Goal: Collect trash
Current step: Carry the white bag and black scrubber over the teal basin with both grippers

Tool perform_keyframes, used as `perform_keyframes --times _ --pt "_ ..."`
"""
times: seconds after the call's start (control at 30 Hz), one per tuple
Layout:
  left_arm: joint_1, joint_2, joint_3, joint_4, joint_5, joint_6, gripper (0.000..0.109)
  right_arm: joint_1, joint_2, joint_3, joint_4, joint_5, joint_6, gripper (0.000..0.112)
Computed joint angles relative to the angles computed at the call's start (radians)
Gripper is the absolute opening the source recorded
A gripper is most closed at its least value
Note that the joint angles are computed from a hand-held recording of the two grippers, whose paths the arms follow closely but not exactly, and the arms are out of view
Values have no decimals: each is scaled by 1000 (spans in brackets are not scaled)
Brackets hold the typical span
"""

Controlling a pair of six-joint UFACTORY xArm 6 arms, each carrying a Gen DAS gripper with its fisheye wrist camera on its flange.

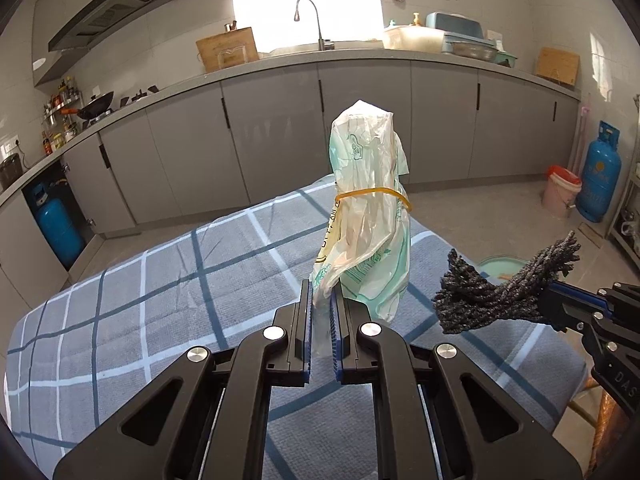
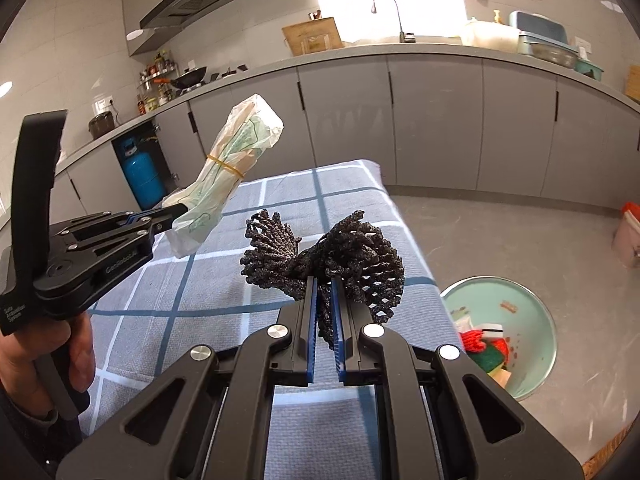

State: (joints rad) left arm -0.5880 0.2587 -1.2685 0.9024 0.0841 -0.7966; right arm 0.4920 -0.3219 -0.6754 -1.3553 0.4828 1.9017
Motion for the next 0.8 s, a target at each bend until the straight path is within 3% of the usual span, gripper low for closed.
perform_keyframes --times 0.8 --pt "-140 79 -121 -126 10 158 9 -84 -293 213 30 110 11 9"
